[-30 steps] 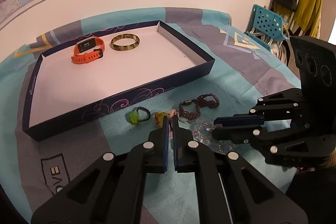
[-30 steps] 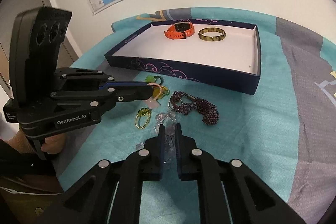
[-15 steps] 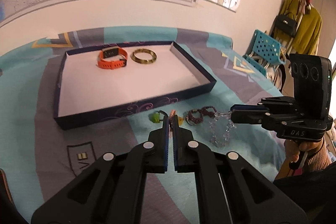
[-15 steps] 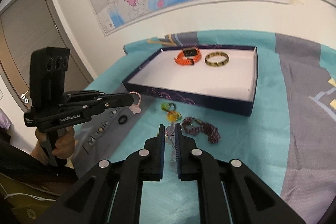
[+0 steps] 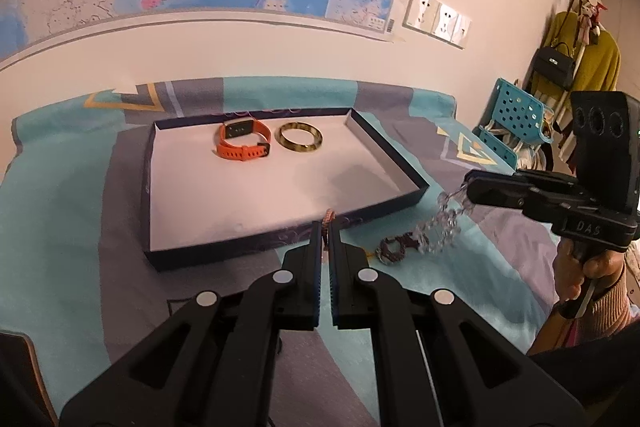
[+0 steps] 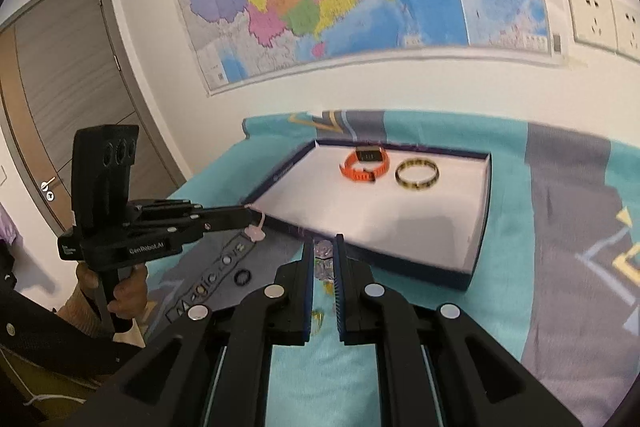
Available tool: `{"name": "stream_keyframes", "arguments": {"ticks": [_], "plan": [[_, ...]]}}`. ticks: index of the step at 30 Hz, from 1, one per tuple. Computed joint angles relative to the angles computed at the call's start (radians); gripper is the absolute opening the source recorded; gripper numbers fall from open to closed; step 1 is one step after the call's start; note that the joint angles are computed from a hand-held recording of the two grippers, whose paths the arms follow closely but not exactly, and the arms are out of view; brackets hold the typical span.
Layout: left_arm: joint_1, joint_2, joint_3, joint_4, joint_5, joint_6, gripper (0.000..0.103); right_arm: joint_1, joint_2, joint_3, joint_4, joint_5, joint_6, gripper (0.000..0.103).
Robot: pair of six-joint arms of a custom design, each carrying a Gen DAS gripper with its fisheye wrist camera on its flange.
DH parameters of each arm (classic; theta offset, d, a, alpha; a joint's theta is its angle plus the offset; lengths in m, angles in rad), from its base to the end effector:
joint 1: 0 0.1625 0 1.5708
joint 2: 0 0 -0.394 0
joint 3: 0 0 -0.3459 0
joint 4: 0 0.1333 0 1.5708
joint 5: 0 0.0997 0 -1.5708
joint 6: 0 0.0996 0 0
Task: Organize jewelry
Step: 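Carry the pink pendant and crystal bracelet with both tools into the box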
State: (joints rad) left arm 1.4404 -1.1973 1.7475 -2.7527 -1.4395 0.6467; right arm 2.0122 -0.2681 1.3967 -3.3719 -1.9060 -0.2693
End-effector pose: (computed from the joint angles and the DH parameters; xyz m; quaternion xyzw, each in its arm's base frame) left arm 0.0700 -0.5915 0.3277 0.3405 0.8855 -0.2838 0.1394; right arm 0.3748 -0.5579 -0.0572 0.2722 -0.8918 0.3377 0.1289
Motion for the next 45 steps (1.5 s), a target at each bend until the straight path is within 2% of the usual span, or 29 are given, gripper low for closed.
{"name": "stream_keyframes", "arguments": {"ticks": [16,45], "plan": [[-0.018,0.052,-0.076,-0.031,0.034,0.037,0.004,-0.02,0.044,-0.163,0.056,-0.007,-0.009,0.008],[-0.02,0.189,-0.249,0.015,0.1,0.033,0.004,-0.062,0.158,-0.445,0.242,-0.014,-0.002,0.008]]}}
